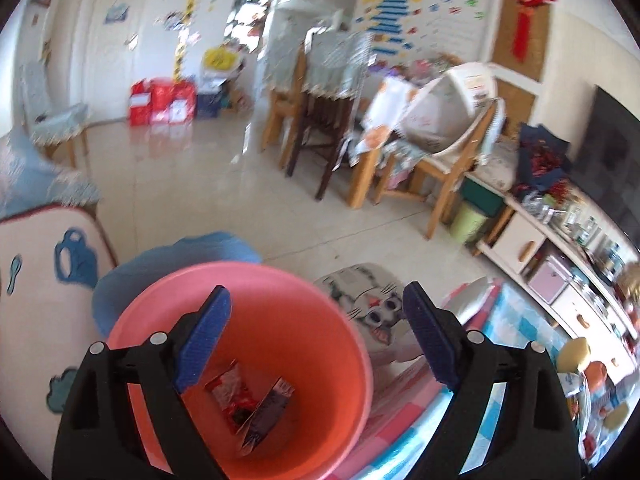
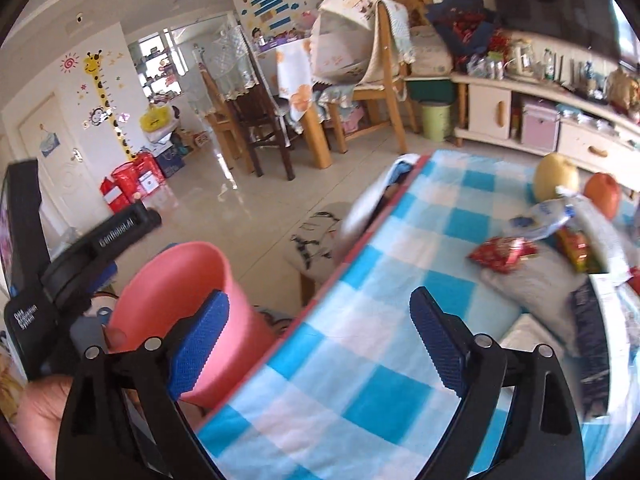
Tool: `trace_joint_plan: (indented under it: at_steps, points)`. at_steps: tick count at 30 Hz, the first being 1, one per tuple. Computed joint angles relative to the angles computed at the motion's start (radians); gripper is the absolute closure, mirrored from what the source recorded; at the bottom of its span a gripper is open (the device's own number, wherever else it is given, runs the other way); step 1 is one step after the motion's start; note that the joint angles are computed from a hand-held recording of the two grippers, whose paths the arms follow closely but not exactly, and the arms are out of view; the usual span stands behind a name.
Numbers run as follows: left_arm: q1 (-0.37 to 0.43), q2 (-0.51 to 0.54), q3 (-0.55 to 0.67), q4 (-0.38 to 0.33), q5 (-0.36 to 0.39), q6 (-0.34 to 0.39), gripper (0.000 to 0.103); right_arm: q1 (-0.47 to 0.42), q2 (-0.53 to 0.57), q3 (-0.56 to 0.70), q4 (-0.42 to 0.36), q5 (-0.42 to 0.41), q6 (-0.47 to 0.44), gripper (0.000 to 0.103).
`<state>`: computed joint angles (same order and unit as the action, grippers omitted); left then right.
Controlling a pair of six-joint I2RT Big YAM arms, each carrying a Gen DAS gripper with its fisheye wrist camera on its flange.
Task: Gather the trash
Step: 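Return both grippers to the table over the remaining trash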
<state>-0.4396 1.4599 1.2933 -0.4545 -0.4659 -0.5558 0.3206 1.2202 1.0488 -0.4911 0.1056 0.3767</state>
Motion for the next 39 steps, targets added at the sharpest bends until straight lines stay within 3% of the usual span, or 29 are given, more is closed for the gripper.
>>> trace_joint_plan:
  at_steps: [2,5,13,18,24,26,33,39]
  points:
    - [-0.032,-0.003,-0.014,0.065,-0.016,0.05,0.011,-0.024,-0.029,-0.023,0.0,0.014,-0.026,0.012]
    - [-0.075,0.01,-0.005,0.102,-0.015,0.107,0.011,-0.054,-0.075,-0.058,-0.001,0.04,-0.061,0.012]
    - [-0.18,0.063,0.064,0.11,-0.015,0.237,0.011,-0.152,-0.181,-0.143,-0.021,0.041,-0.139,0.012]
    - [-0.236,0.102,0.12,0.043,-0.005,0.29,0.011,-0.24,-0.231,-0.186,-0.026,0.013,-0.165,0.012]
    - [-0.294,0.107,0.094,0.131,-0.016,0.366,0.011,-0.364,-0.275,-0.21,-0.035,-0.06,-0.16,0.009]
    - [-0.31,0.119,0.102,0.131,-0.019,0.387,0.011,-0.411,-0.287,-0.216,-0.039,-0.091,-0.165,0.009]
    - [-0.348,0.159,0.137,0.095,0.098,0.431,0.011,-0.574,-0.304,-0.228,-0.06,-0.175,-0.19,0.009]
    - [-0.359,0.196,0.167,0.032,0.325,0.331,0.011,-0.726,-0.275,-0.213,-0.079,-0.239,-0.226,0.009]
